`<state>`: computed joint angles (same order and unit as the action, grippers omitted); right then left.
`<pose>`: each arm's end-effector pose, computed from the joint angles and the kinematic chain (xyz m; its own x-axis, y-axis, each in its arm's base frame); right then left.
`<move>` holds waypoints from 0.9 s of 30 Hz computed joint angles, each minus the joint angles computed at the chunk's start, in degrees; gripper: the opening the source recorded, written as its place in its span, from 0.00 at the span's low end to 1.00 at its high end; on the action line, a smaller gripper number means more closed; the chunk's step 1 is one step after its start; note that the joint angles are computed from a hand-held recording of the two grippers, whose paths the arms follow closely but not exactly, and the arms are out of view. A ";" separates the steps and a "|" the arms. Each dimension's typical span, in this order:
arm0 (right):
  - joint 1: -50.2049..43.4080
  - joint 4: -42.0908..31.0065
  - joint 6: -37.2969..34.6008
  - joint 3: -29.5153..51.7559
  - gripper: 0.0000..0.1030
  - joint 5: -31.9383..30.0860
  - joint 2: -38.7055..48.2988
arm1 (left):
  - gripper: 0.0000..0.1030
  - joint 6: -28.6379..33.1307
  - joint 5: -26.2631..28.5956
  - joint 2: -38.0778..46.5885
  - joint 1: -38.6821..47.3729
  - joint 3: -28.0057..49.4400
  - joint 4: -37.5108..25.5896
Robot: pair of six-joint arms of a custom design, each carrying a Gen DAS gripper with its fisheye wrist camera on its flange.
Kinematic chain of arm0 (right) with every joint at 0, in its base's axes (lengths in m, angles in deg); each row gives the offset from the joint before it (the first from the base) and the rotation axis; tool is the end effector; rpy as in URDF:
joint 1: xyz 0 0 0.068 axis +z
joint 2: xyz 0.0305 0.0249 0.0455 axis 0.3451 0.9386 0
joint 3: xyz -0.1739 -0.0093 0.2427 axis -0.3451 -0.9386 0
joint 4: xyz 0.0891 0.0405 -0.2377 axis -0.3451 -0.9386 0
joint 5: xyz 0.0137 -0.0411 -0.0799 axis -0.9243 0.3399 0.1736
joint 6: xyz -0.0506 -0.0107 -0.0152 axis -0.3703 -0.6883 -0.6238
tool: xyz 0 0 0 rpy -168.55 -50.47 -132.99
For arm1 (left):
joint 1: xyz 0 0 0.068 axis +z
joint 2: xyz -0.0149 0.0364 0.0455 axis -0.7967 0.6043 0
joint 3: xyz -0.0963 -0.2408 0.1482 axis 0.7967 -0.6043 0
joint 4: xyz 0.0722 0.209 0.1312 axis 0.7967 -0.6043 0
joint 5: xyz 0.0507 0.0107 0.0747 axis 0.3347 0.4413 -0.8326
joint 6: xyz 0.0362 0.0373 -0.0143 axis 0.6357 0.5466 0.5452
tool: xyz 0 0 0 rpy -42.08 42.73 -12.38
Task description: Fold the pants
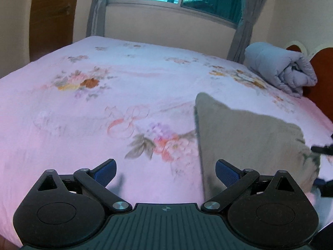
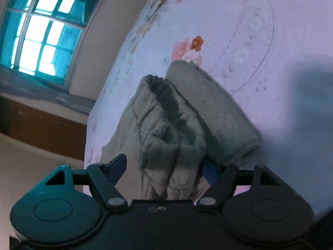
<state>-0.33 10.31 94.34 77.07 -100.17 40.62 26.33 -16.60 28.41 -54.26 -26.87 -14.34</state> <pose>0.3017 -0.0839 0.1743 -0.7600 0.5938 -0.2643 0.1570 0.5623 0.8119 0.1866 -0.0008 0.2006 -0.5452 -0.2654 -0.7952 -0.2283 0.9597 -0.1638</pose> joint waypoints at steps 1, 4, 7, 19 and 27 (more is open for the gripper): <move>0.61 0.34 0.78 -0.01 0.67 0.49 0.09 | 0.98 -0.42 -0.57 0.07 -0.71 -1.09 0.89; 3.27 -0.55 0.42 -0.08 0.36 5.38 -1.52 | 0.98 -0.73 -0.06 0.42 0.00 -3.05 2.51; 5.07 2.10 -1.12 -0.98 0.29 6.74 -4.25 | 0.98 -1.41 1.36 0.34 1.24 -4.17 3.69; -6.21 19.49 6.07 -9.24 0.23 -2.63 3.14 | 0.98 -0.53 2.76 0.81 1.15 -4.31 3.93; -3.82 20.81 4.80 -6.57 0.24 -3.56 2.45 | 0.98 -0.54 1.34 3.57 -0.70 -2.90 3.57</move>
<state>-4.15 31.12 99.13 70.50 -103.73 43.07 25.79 -15.25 31.97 -54.96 -29.77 -10.77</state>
